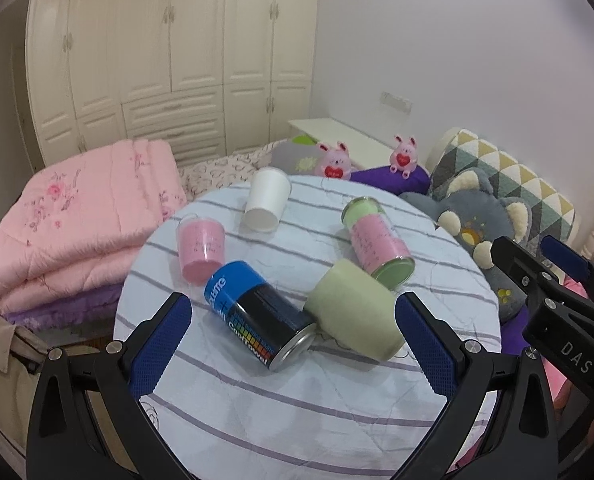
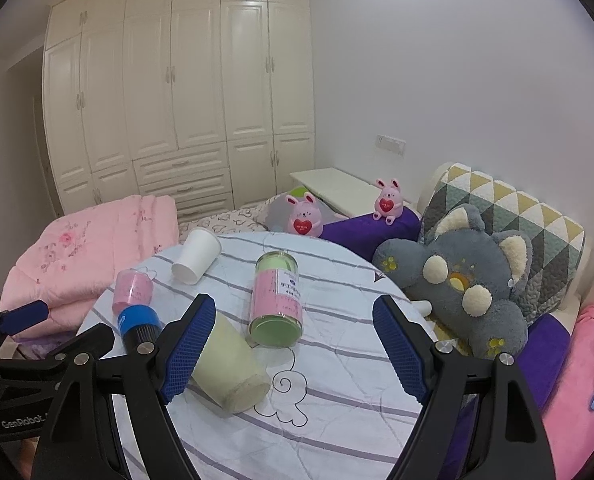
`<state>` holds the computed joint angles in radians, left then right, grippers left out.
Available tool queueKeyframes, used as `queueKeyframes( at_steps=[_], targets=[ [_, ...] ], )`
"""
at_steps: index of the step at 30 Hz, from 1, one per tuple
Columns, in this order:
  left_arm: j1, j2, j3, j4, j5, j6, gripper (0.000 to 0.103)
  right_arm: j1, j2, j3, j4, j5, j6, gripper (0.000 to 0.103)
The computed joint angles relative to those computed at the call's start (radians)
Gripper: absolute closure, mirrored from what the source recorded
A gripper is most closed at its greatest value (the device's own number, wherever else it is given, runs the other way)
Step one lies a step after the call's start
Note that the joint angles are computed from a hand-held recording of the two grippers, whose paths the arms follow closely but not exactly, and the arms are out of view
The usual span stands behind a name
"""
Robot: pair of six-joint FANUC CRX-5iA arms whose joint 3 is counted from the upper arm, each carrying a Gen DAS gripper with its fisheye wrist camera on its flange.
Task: Flip cup upright
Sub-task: 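Move the left tool down toward the lying blue CoolTowel can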
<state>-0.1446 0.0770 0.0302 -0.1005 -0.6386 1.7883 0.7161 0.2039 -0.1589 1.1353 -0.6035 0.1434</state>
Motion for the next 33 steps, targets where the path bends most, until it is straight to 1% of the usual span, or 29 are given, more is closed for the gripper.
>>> queueKeyframes(
  at_steps=[4, 7, 12, 14, 18, 20, 23, 26, 28, 31, 33],
  targets=[
    [0.013, 0.032, 0.016, 0.036, -0.035, -0.014, 0.0, -0.001, 0.012, 0.011, -0.034, 0.004, 0.031, 0.02],
    [0.007, 0.064, 0.052, 0.0, -0.081, 0.017, 0.0, -0.004, 0.025, 0.023, -0.06, 0.011, 0.055, 0.02],
    [0.014, 0.14, 0.121, 0.002, -0.177, 0.054, 0.0, -0.01, 0.056, 0.055, -0.126, 0.025, 0.117, 0.02],
    [0.026, 0.177, 0.147, 0.03, -0.211, 0.049, 0.0, -0.013, 0.069, 0.071, -0.154, 0.028, 0.144, 0.02],
    [0.028, 0.253, 0.233, 0.019, -0.303, 0.092, 0.0, -0.02, 0.095, 0.101, -0.204, 0.037, 0.194, 0.02],
    [0.033, 0.282, 0.262, 0.027, -0.334, 0.096, 0.0, -0.023, 0.103, 0.109, -0.218, 0.044, 0.207, 0.02],
    [0.025, 0.324, 0.318, -0.01, -0.385, 0.121, 0.0, -0.025, 0.12, 0.134, -0.265, 0.044, 0.257, 0.02],
    [0.042, 0.349, 0.323, 0.058, -0.382, 0.096, 0.0, -0.026, 0.132, 0.148, -0.289, 0.048, 0.286, 0.02],
    [0.046, 0.361, 0.329, 0.077, -0.381, 0.087, 0.0, -0.025, 0.138, 0.156, -0.308, 0.051, 0.308, 0.02],
    [0.049, 0.393, 0.362, 0.1, -0.411, 0.061, 0.0, -0.024, 0.143, 0.162, -0.326, 0.056, 0.334, 0.02],
    [0.051, 0.412, 0.382, 0.109, -0.432, 0.061, 0.0, -0.024, 0.145, 0.165, -0.332, 0.057, 0.341, 0.02]
  ],
)
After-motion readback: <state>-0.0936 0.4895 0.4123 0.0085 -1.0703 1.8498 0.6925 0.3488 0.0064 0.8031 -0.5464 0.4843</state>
